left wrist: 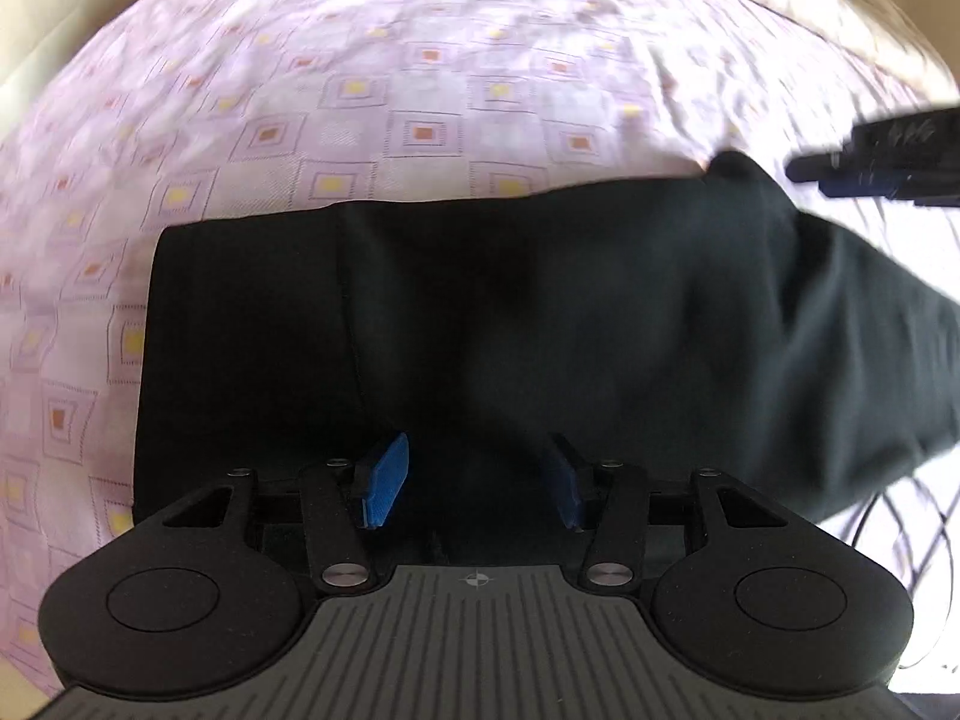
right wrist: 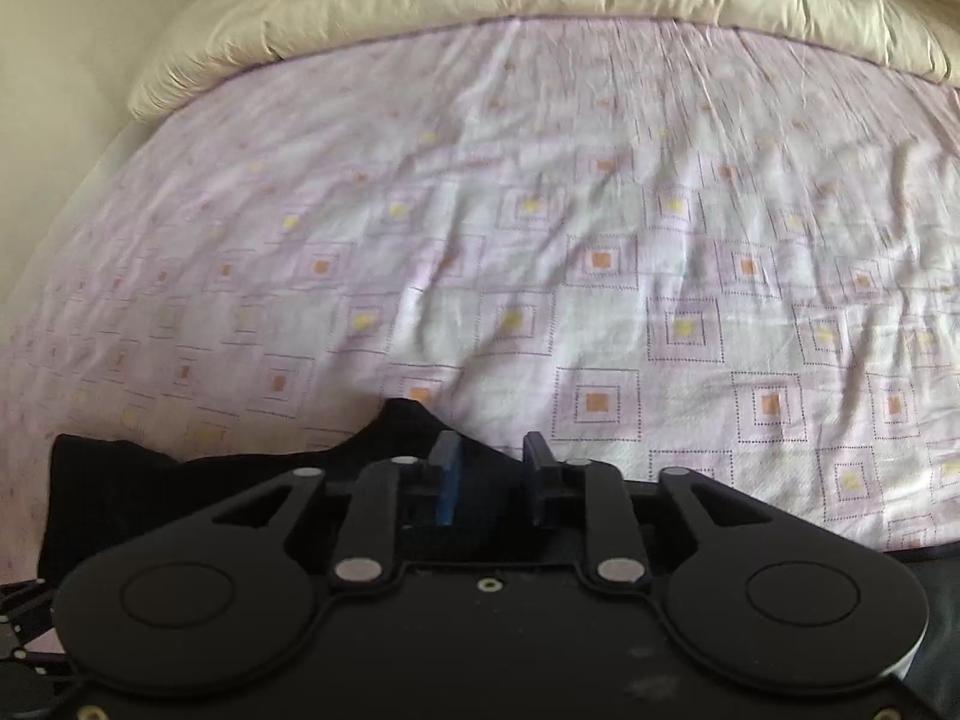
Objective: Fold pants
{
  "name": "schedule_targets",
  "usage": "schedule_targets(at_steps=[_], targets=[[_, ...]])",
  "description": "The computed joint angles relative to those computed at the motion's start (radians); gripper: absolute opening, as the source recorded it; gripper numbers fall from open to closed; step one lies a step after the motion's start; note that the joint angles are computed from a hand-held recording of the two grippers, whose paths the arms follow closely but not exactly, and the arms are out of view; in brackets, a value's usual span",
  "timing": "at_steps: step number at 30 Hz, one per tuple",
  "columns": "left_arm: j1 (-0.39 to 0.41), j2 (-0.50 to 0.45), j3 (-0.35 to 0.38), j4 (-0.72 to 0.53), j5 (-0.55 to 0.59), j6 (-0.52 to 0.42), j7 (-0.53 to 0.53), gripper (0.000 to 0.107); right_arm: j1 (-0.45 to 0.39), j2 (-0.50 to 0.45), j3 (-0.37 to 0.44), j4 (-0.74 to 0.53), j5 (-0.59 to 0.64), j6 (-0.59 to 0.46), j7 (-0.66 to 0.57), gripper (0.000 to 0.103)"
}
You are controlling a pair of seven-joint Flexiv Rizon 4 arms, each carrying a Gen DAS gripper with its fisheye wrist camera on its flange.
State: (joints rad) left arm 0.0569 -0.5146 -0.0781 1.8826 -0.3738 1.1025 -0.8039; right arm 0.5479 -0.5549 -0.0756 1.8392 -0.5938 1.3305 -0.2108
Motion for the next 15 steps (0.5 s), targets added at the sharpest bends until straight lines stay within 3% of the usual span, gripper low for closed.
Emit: schedule_targets(at_steps=[2, 4, 9, 11, 15], targets=[[0.003, 0.008, -0.007, 0.02, 0.0, 0.021, 0.021, 0.049, 0.019, 0.024, 0.014, 0.036, 0.04, 0.05, -0.021, 0.046], [0.001, 0.009, -0.007, 0.025, 0.001, 0.03, 0.025, 0.049, -0.013, 0.038, 0.094, 0.05, 0.062, 0.024, -0.042, 0.046], [-0.005, 0.021, 0.004, 0.018, 0.005, -0.021, -0.003, 0.049, -0.079, 0.035, 0.302, 0.036, 0.3, -0.163, -0.209, 0.044], [-0.002, 0.028, 0.004, 0.025, 0.003, -0.029, 0.004, 0.049, -0.035, 0.061, 0.265, 0.088, 0.267, -0.127, -0.189, 0.043], [-0.006, 0.038, 0.015, 0.019, 0.011, -0.075, -0.003, 0.048, -0.041, 0.078, 0.284, 0.092, 0.325, -0.132, -0.219, 0.044]])
